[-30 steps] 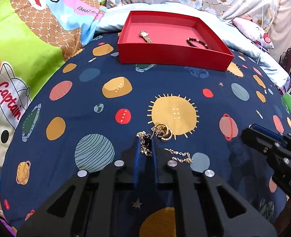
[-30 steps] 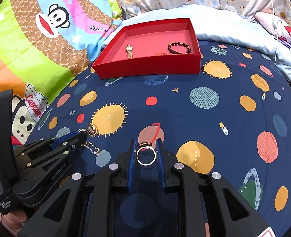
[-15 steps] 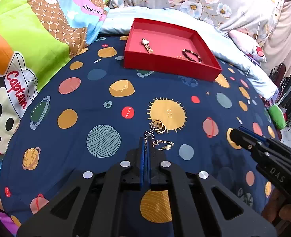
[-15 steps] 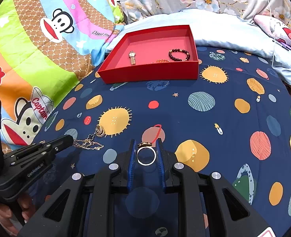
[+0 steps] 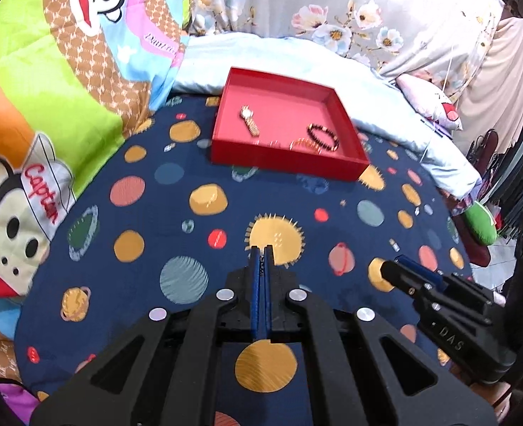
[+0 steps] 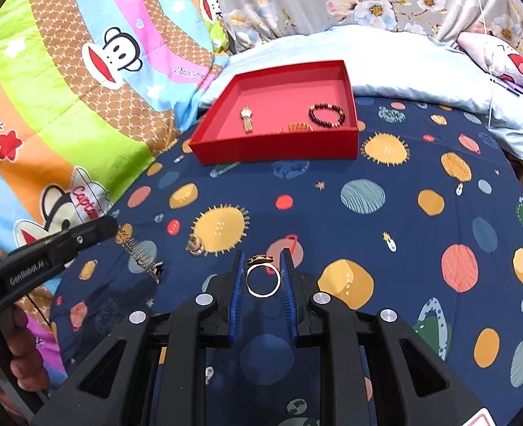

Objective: Organize jewelry
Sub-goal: 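Carry the chain necklace and gold ring into the red tray and open both tools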

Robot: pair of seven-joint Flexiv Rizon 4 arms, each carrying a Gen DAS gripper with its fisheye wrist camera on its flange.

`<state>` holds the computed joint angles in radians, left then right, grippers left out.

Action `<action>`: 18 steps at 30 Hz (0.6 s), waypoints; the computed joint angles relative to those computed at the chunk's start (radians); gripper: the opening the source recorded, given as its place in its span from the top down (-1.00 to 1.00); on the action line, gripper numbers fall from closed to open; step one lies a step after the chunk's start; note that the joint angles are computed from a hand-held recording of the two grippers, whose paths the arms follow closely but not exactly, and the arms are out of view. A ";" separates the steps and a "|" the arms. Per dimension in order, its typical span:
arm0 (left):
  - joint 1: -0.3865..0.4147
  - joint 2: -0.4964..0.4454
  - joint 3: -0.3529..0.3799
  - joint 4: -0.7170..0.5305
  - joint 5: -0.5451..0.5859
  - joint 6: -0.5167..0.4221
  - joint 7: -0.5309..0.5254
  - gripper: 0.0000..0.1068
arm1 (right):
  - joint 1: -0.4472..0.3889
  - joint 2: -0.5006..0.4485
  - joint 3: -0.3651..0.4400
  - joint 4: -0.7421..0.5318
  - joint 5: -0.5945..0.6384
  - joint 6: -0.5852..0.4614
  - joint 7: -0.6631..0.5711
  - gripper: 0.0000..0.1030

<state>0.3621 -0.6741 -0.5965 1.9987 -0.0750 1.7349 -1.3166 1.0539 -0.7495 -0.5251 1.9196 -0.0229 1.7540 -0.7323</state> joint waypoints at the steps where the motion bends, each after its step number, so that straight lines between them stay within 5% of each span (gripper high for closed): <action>1: 0.002 0.004 -0.004 -0.002 0.000 0.000 0.000 0.99 | 0.000 0.006 -0.001 0.003 0.001 0.006 -0.002 0.64; 13: -0.006 -0.006 -0.055 -0.154 -0.035 -0.052 0.085 0.98 | -0.038 0.020 -0.028 -0.064 -0.002 0.015 -0.064 0.64; 18: -0.106 -0.064 0.005 -0.319 -0.080 -0.084 0.142 0.98 | -0.116 -0.018 -0.011 -0.171 -0.033 -0.008 -0.075 0.64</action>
